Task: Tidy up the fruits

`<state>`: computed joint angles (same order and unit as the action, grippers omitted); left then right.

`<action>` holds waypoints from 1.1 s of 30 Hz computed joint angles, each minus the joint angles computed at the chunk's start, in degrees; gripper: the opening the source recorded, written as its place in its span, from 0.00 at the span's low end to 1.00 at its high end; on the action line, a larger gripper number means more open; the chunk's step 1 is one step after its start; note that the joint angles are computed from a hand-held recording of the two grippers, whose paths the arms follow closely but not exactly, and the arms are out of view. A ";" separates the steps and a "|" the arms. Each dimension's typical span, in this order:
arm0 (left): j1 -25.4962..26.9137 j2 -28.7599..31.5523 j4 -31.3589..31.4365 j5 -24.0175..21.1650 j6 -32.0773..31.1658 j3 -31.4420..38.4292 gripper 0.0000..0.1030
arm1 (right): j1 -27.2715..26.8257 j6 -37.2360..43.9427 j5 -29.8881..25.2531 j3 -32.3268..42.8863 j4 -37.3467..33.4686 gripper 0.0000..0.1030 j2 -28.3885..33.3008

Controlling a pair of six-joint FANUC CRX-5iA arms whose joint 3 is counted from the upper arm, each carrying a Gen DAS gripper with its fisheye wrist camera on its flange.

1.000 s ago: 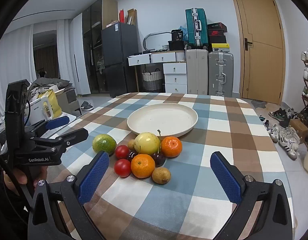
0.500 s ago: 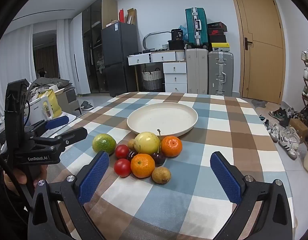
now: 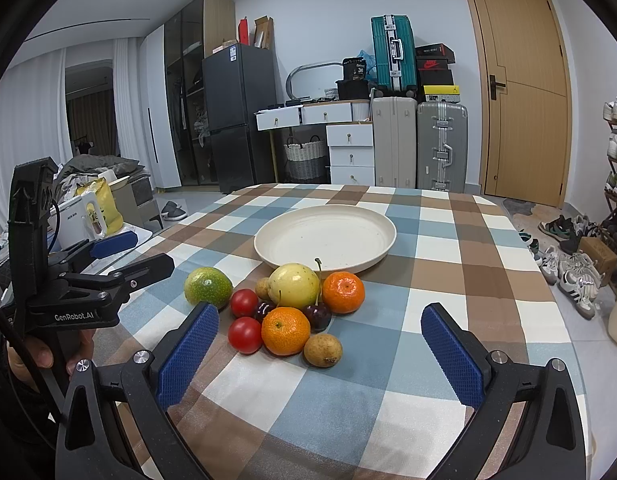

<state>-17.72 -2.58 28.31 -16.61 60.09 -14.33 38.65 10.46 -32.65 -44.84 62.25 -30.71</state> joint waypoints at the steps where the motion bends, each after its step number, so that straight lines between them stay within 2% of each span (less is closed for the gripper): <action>1: 0.00 0.00 0.00 0.00 0.00 0.00 0.99 | -0.02 0.06 0.10 -0.01 -0.04 1.00 -0.02; 22: 0.04 -0.03 0.58 -0.34 -0.36 -0.08 0.99 | -0.01 0.15 0.03 0.02 -0.17 1.00 -0.04; 33: -0.24 0.26 3.09 0.49 -3.10 -0.80 0.99 | 0.03 0.23 0.01 0.08 -0.26 1.00 0.04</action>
